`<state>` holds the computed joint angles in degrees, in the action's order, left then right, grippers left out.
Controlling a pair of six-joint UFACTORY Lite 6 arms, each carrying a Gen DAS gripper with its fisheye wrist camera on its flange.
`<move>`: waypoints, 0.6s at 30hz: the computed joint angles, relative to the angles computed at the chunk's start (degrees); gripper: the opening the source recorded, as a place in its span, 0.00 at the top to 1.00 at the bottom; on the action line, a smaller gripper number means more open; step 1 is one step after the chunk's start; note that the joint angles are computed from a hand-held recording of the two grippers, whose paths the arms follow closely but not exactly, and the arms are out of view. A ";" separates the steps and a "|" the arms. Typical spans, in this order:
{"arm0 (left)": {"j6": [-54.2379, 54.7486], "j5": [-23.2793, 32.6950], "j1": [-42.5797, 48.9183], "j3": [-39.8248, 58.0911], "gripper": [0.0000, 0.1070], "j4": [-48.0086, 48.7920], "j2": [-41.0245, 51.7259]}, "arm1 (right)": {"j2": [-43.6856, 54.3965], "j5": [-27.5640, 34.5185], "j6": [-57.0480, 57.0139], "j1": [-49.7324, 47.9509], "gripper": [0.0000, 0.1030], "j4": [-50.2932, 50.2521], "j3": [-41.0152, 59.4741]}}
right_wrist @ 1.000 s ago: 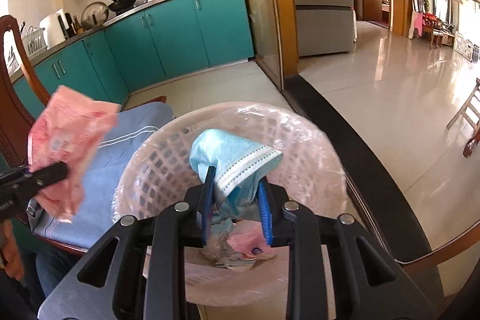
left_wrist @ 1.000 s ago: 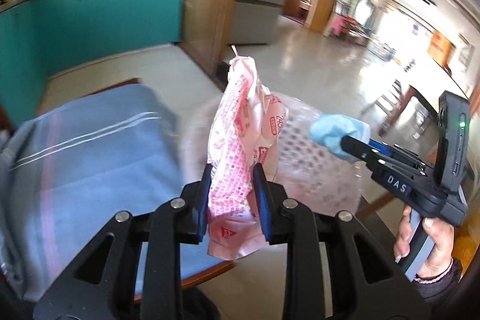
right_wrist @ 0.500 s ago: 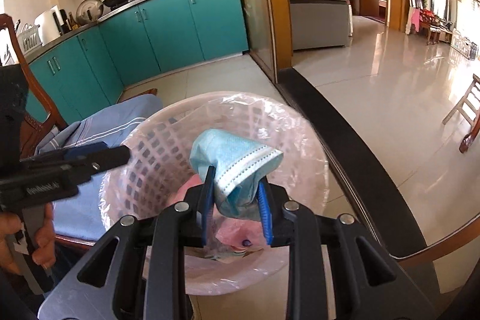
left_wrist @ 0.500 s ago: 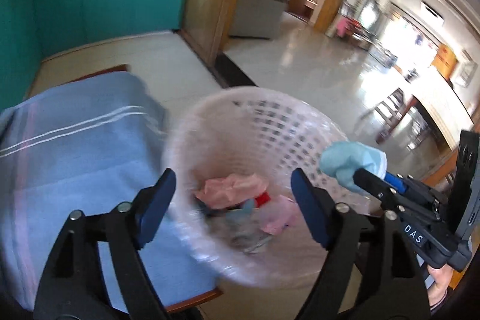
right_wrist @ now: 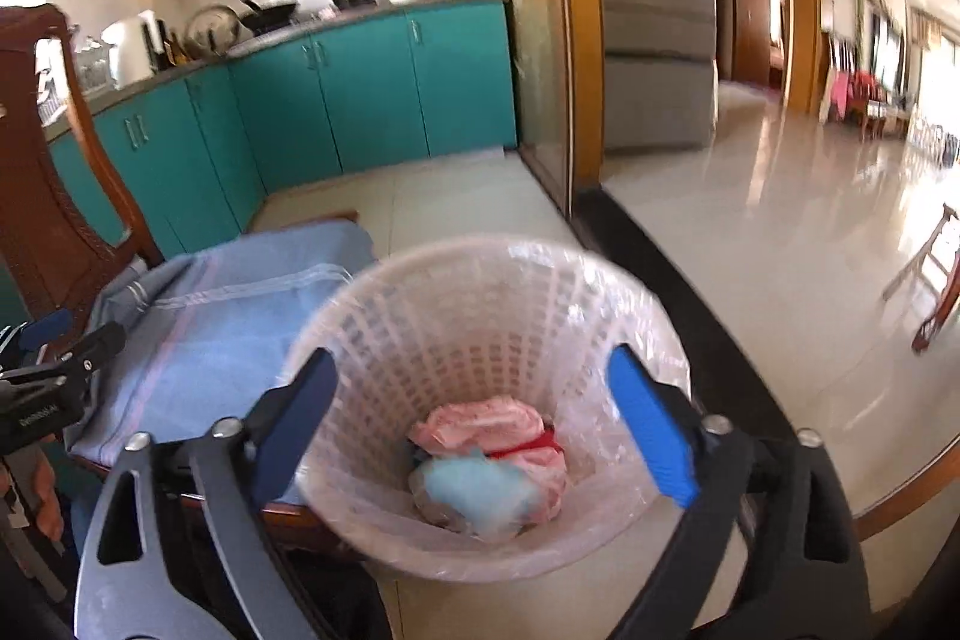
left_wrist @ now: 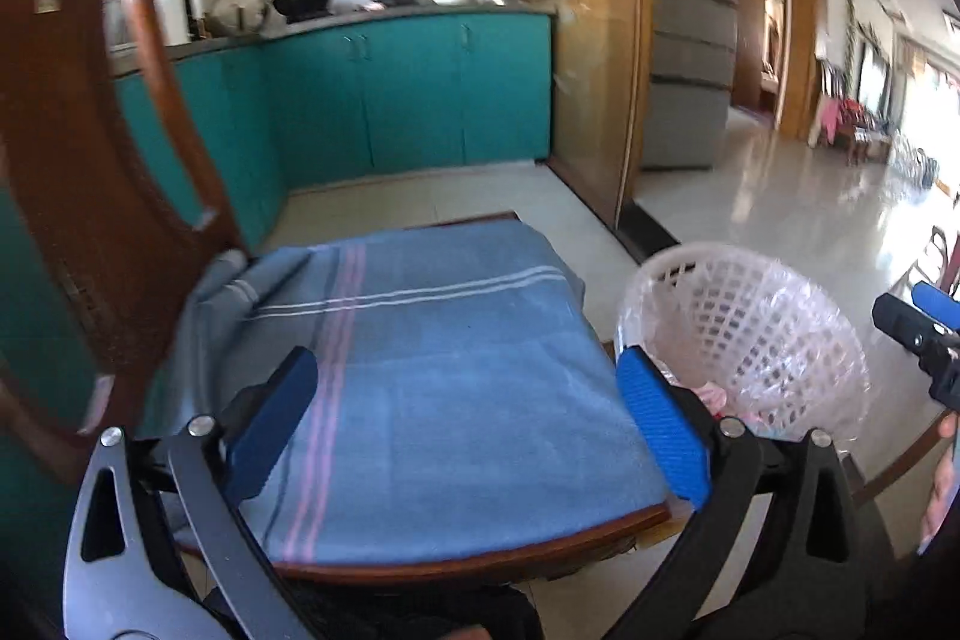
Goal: Collect trash
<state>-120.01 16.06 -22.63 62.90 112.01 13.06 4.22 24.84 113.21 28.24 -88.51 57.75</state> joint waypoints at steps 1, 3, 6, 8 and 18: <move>-0.33 0.03 0.29 -2.19 0.07 0.19 -2.73 | -0.85 2.43 1.86 2.06 0.03 -1.15 -0.43; 0.40 0.91 0.51 -6.92 0.07 -0.66 -8.49 | -1.72 9.53 6.80 7.73 0.03 -2.32 -1.03; 1.01 0.59 0.77 -12.53 0.07 -1.45 -15.51 | -0.65 15.41 7.53 14.01 0.03 -0.41 0.41; -0.23 0.27 0.33 -15.51 0.07 -1.11 -18.93 | 1.83 20.69 4.94 17.72 0.03 3.54 3.01; 3.85 0.52 -0.51 -22.25 0.07 -5.73 -28.92 | 3.48 26.80 6.00 25.65 0.03 4.11 4.67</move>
